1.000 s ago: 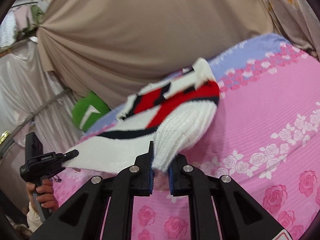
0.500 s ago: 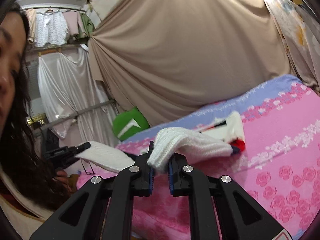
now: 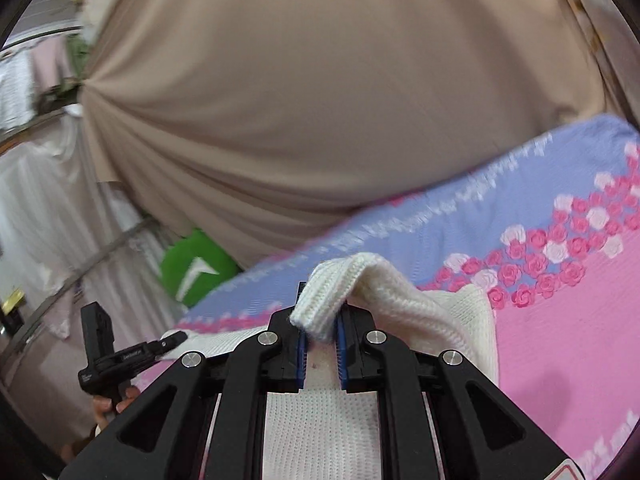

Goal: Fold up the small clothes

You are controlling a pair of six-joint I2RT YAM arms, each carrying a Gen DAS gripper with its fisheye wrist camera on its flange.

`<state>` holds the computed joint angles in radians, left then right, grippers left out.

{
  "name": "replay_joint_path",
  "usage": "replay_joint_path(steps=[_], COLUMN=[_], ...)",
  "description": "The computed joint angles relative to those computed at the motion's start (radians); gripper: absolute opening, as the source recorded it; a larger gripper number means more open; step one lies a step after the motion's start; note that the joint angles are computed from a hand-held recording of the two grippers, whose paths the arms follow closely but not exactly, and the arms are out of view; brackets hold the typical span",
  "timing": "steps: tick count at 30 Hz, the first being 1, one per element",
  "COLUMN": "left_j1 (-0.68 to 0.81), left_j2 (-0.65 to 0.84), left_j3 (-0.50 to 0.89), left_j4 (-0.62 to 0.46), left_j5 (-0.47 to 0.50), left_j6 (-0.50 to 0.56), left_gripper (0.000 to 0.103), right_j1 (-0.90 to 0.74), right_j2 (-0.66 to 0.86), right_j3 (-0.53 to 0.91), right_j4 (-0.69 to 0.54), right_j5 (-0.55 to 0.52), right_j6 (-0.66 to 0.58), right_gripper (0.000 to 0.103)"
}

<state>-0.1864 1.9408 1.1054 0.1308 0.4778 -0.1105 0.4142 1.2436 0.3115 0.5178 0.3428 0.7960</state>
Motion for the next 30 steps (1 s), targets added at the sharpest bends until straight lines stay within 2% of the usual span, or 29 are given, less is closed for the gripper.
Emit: replay_joint_path(steps=[2,5,6,10,13,19,21,22,24,25,26,28,30], left_j1=[-0.019,-0.031,-0.022,-0.029,-0.028,-0.024,-0.021,-0.019,-0.009,-0.004,0.004,0.026,0.062], left_j2=[0.154,0.324,0.355,0.361,0.368,0.371,0.363,0.356,0.319,0.291,0.253,0.18,0.082], left_j3=[0.164,0.344,0.39,0.357,0.321,0.324,0.302,0.286,0.218,0.177,0.127,0.042,-0.057], left_j4=[-0.089,-0.18,-0.24,-0.167,-0.09,-0.071,-0.038,-0.019,0.056,0.089,0.118,0.148,0.151], left_j5=[-0.037,-0.069,-0.022,-0.039,-0.033,0.0,0.022,0.035,0.054,0.05,0.039,0.034,0.031], left_j6=[-0.013,-0.028,0.02,0.041,0.057,0.04,0.041,0.043,0.029,0.023,0.017,0.009,0.026], left_gripper=[0.009,0.009,0.009,0.01,0.011,0.014,0.018,0.023,0.026,0.032,0.041,0.048,0.051], right_j1=[-0.111,-0.185,-0.194,-0.196,-0.227,-0.232,-0.205,-0.185,-0.132,-0.108,-0.083,-0.043,0.08], right_j2=[0.199,0.407,0.435,0.463,0.499,0.503,0.464,0.432,0.344,0.284,0.175,-0.025,-0.193], right_j3=[0.061,0.123,0.125,0.135,0.151,0.143,0.101,0.06,-0.061,-0.108,-0.144,-0.157,-0.168], right_j4=[0.063,0.128,0.147,0.132,0.11,0.109,0.153,0.201,0.346,0.362,0.289,0.043,-0.215], right_j5=[-0.106,-0.163,-0.173,-0.167,-0.202,-0.19,-0.132,-0.085,0.037,0.096,0.152,0.185,0.273], right_j6=[0.017,0.036,0.038,0.026,0.054,0.065,0.07,0.072,0.094,0.113,0.14,0.173,0.255], right_gripper=[0.01,0.01,0.01,0.01,0.01,0.012,0.024,0.028,0.045,0.05,0.058,0.058,0.058])
